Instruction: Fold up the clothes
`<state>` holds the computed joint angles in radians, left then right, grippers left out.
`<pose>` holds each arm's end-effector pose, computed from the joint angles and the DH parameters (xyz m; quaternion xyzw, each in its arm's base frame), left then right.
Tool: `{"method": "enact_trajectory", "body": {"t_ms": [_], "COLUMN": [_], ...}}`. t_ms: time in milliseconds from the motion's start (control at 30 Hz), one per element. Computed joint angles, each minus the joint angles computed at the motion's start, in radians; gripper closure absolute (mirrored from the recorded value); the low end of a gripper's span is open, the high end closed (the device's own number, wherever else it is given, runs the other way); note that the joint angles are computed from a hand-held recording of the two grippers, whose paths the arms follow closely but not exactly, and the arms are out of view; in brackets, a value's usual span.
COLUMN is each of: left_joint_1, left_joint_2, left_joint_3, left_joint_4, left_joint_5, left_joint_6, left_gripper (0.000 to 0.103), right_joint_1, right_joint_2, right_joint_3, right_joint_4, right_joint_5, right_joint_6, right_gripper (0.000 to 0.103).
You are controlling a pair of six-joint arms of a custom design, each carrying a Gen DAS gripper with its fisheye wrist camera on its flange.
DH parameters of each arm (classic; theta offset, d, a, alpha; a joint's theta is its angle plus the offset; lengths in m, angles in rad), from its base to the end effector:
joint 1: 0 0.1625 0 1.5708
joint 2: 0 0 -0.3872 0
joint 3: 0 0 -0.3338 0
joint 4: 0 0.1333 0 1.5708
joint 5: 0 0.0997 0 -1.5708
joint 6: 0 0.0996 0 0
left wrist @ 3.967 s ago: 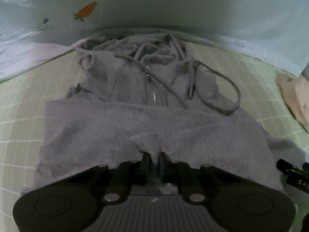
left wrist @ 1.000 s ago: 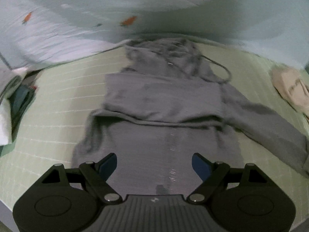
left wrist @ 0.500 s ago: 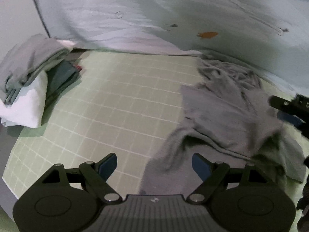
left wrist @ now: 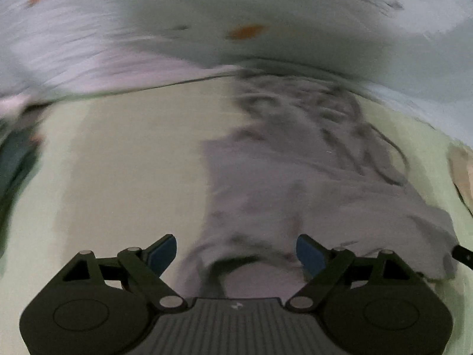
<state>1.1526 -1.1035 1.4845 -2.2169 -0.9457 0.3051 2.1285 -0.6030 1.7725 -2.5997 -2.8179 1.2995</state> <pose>-0.0693 -0.6276 0.3322 0.2957 0.8966 -0.1428 0.2972 0.3207 -0.4406 0.0295 -0.2553 -0.7696 0.4323 0.3945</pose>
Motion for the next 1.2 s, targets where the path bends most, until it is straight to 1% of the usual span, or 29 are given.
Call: {"method": "enact_trajectory", "body": {"t_ms": [33, 67, 100, 133, 233, 267, 300, 333, 367, 400, 433, 467, 533, 600, 633, 700, 733, 800, 933, 1000, 1100, 1167, 1200], "left_joint_1": [-0.001, -0.002, 0.0, 0.004, 0.01, 0.014, 0.019, 0.025, 0.029, 0.032, 0.035, 0.036, 0.033, 0.031, 0.035, 0.047, 0.05, 0.05, 0.061, 0.07, 0.097, 0.122, 0.135], "left_joint_2": [0.023, 0.048, 0.069, 0.089, 0.143, 0.159, 0.173, 0.184, 0.187, 0.187, 0.187, 0.183, 0.159, 0.132, 0.119, 0.096, 0.087, 0.072, 0.048, 0.045, 0.064, 0.089, 0.103], "left_joint_3": [-0.012, -0.025, -0.038, -0.051, -0.085, -0.103, -0.123, -0.14, -0.146, -0.148, -0.15, -0.148, -0.131, -0.124, -0.135, -0.172, -0.189, -0.207, -0.254, -0.271, -0.32, -0.363, -0.386], "left_joint_4": [0.005, 0.012, 0.015, 0.018, 0.024, 0.042, 0.07, 0.094, 0.1, 0.1, 0.1, 0.091, 0.057, 0.02, 0.013, 0.014, 0.008, -0.036, -0.13, -0.185, -0.239, -0.234, -0.217], "left_joint_5": [-0.014, -0.027, -0.049, -0.074, -0.087, -0.094, -0.105, -0.12, -0.133, -0.144, -0.156, -0.163, -0.165, -0.166, -0.181, -0.228, -0.24, -0.236, -0.212, -0.169, -0.065, 0.019, 0.061], "left_joint_6": [0.013, 0.023, 0.037, 0.053, 0.051, 0.041, 0.027, 0.013, 0.007, 0.004, 0.001, 0.0, 0.005, 0.008, 0.001, -0.033, -0.044, -0.04, -0.03, -0.017, -0.018, -0.048, -0.068], "left_gripper": [0.015, 0.015, 0.015, 0.015, 0.023, 0.033, 0.051, 0.06, 0.077, 0.088, 0.089, 0.093, 0.094, 0.095, 0.095, 0.095, 0.095, 0.095, 0.095, 0.095, 0.095, 0.094, 0.091], "right_joint_1": [-0.001, -0.004, -0.009, -0.016, -0.037, -0.039, -0.041, -0.044, -0.044, -0.044, -0.039, -0.035, -0.028, -0.019, -0.014, -0.003, 0.001, 0.012, 0.028, 0.033, 0.038, 0.04, 0.041], "right_joint_2": [-0.015, -0.023, -0.024, -0.022, -0.023, -0.022, -0.019, -0.016, -0.014, -0.014, -0.014, -0.015, -0.02, -0.027, -0.031, -0.029, -0.027, -0.021, 0.006, 0.025, 0.056, 0.078, 0.09], "right_joint_3": [0.008, 0.013, 0.017, 0.019, 0.017, 0.015, 0.01, 0.006, 0.002, -0.003, -0.008, -0.015, -0.026, -0.043, -0.052, -0.057, -0.061, -0.073, -0.095, -0.111, -0.143, -0.168, -0.18], "right_joint_4": [0.058, 0.092, 0.093, 0.081, 0.077, 0.073, 0.067, 0.061, 0.065, 0.074, 0.097, 0.125, 0.189, 0.292, 0.346, 0.368, 0.38, 0.397, 0.348, 0.32, 0.288, 0.269, 0.26], "right_joint_5": [-0.001, -0.003, -0.003, -0.001, 0.025, 0.028, 0.03, 0.031, 0.031, 0.031, 0.029, 0.024, 0.008, -0.013, -0.025, -0.05, -0.06, -0.073, -0.075, -0.07, -0.064, -0.06, -0.058], "right_joint_6": [0.066, 0.11, 0.122, 0.115, 0.094, 0.084, 0.072, 0.06, 0.052, 0.045, 0.053, 0.065, 0.109, 0.188, 0.229, 0.231, 0.232, 0.237, 0.172, 0.123, 0.041, -0.02, -0.049], "right_gripper": [0.002, 0.002, 0.002, 0.002, 0.002, 0.002, 0.002, 0.002, 0.002, 0.002, 0.002, 0.002, 0.002, 0.002, 0.002, 0.002, 0.002, 0.002, 0.002, 0.002, 0.002, 0.002, 0.002]}}
